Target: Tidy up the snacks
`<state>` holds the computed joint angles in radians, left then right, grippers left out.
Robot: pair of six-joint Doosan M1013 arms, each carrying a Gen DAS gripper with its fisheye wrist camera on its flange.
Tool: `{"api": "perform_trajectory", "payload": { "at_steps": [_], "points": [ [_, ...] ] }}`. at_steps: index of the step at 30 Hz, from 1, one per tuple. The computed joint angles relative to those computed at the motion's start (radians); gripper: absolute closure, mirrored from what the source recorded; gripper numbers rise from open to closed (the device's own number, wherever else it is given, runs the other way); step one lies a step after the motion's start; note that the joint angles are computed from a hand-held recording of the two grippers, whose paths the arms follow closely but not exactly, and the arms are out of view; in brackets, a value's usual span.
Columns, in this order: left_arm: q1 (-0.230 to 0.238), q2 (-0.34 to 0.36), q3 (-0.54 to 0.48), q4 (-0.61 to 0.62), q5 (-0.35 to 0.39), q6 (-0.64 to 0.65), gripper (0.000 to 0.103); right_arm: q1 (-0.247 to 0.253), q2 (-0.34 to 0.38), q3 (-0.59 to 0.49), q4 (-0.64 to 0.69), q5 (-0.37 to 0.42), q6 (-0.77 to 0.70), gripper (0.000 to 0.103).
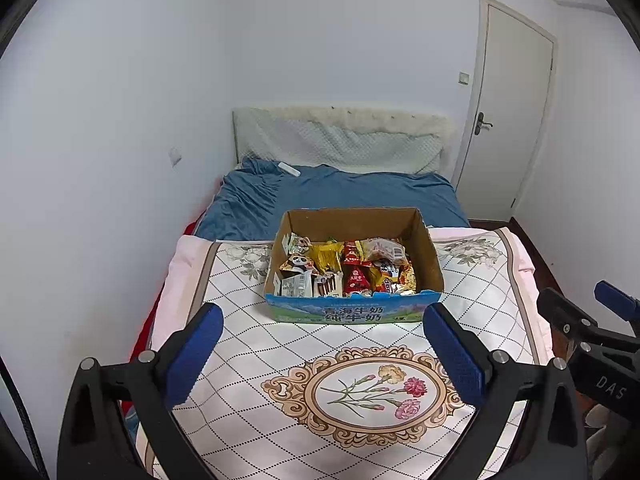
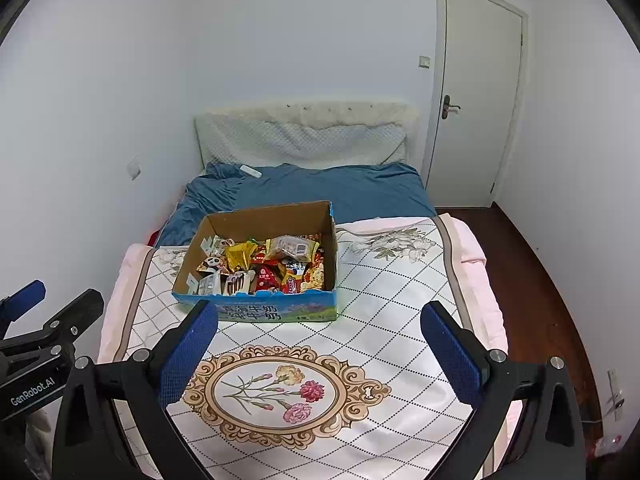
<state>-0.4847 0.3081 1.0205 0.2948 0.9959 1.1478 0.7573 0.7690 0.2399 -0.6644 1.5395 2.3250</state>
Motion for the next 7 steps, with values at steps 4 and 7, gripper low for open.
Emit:
{"api": "perform_trajectory", "payload": {
  "at_steps": [4, 7],
  "points": [
    [-0.003, -0.004, 0.007, 0.020, -0.009, -0.021, 0.001, 0.000, -0.001, 0.003, -0.001, -0.003, 0.002, 0.000],
    [-0.002, -0.006, 0.008, 0.025, -0.012, -0.021, 0.001, 0.003, -0.001, 0.003, -0.010, -0.002, 0.003, 0.000]
  ]
}}
